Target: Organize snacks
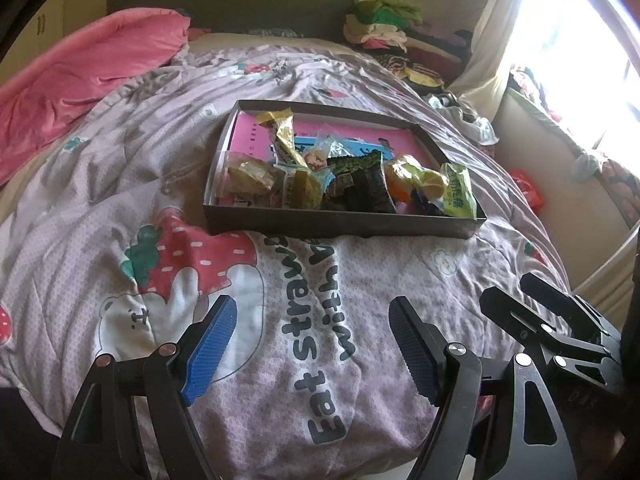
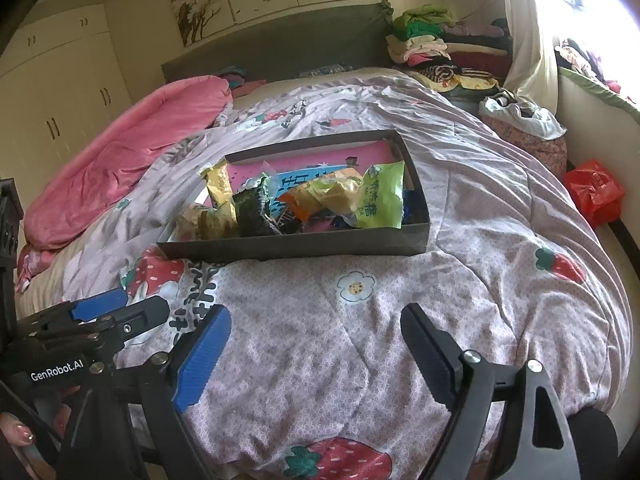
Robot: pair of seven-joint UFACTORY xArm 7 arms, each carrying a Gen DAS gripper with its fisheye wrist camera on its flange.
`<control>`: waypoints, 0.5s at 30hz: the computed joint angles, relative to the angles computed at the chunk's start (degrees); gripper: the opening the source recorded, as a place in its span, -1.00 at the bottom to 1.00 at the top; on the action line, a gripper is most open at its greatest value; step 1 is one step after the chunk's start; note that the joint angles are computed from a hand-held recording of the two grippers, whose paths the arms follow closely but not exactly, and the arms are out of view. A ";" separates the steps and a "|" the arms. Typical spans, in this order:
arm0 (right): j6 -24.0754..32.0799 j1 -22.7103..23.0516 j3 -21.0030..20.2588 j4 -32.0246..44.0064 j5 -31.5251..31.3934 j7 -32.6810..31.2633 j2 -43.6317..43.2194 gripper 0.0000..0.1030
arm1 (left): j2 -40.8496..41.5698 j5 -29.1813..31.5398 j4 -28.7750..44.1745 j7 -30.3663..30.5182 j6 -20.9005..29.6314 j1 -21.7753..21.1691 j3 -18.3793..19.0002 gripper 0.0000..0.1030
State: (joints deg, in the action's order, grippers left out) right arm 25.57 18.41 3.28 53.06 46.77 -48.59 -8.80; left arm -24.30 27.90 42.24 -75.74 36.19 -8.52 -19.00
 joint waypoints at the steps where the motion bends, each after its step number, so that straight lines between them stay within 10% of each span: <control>1: 0.07 -0.04 0.04 -0.02 -0.15 0.19 -0.01 0.68 | 0.02 0.03 0.02 -0.11 0.00 0.02 -0.02 0.54; 15: 0.03 -0.35 -0.04 0.35 0.03 0.37 0.32 0.69 | 0.54 0.63 0.52 -0.45 0.56 -0.15 -0.34 0.54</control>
State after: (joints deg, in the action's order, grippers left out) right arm 25.59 18.06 3.25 53.41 46.80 -48.22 -8.47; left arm -23.76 28.52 42.75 -76.19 36.74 -8.66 -19.33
